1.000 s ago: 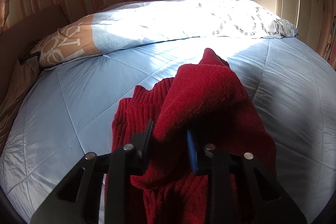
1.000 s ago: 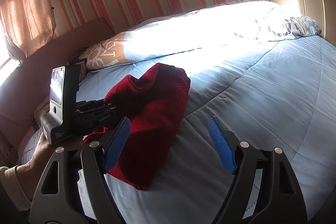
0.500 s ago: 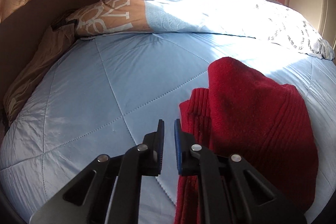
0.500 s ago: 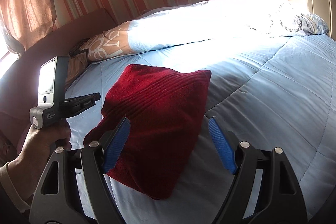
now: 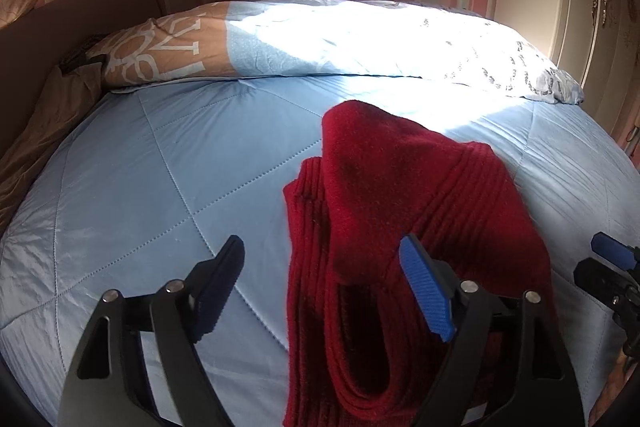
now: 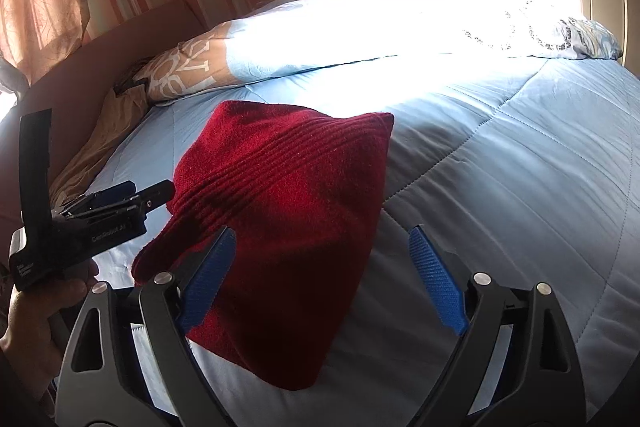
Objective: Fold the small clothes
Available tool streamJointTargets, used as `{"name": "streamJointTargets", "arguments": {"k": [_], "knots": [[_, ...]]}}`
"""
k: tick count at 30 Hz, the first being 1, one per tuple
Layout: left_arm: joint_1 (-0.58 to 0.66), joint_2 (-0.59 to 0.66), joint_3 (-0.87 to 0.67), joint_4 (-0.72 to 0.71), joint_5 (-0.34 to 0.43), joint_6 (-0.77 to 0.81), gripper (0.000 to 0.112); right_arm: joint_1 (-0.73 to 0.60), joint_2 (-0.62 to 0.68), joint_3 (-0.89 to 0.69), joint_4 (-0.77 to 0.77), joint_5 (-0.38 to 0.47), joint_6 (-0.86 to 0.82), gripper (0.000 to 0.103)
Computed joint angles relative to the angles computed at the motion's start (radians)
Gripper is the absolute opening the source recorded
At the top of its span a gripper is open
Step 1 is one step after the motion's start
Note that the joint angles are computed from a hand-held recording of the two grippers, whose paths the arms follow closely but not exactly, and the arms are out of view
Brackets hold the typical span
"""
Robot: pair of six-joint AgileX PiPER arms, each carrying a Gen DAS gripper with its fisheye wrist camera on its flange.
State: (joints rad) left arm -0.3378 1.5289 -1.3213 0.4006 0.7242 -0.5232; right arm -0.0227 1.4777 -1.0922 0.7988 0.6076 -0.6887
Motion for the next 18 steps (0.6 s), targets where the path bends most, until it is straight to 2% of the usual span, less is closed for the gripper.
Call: {"name": "streamJointTargets", "arguments": {"k": [3, 4, 9, 12, 14, 15, 18], "knots": [[-0.062, -0.012, 0.021, 0.109, 0.048, -0.062, 0.081, -0.014, -0.008, 0.008, 0.0, 0.01, -0.006, 0.089], [-0.062, -0.02, 0.032, 0.106, 0.046, -0.063, 0.081, -0.019, -0.014, 0.011, 0.001, 0.015, -0.009, 0.089], [0.009, 0.006, 0.035, -0.163, 0.018, 0.14, 0.081, -0.041, -0.028, 0.003, 0.004, 0.036, -0.011, 0.089], [0.0, 0.001, 0.05, -0.198, -0.008, 0.162, 0.079, -0.043, -0.036, 0.0, 0.005, 0.048, -0.013, 0.089], [-0.01, -0.007, 0.055, -0.199, -0.016, 0.158, 0.039, -0.045, -0.039, -0.002, 0.003, 0.052, -0.013, 0.089], [-0.012, -0.002, 0.045, -0.211, -0.004, 0.177, 0.009, -0.046, -0.039, -0.003, 0.0, 0.054, -0.011, 0.089], [-0.024, -0.002, 0.045, -0.201, 0.002, 0.175, 0.009, -0.052, -0.039, -0.005, -0.002, 0.058, -0.006, 0.089]]}}
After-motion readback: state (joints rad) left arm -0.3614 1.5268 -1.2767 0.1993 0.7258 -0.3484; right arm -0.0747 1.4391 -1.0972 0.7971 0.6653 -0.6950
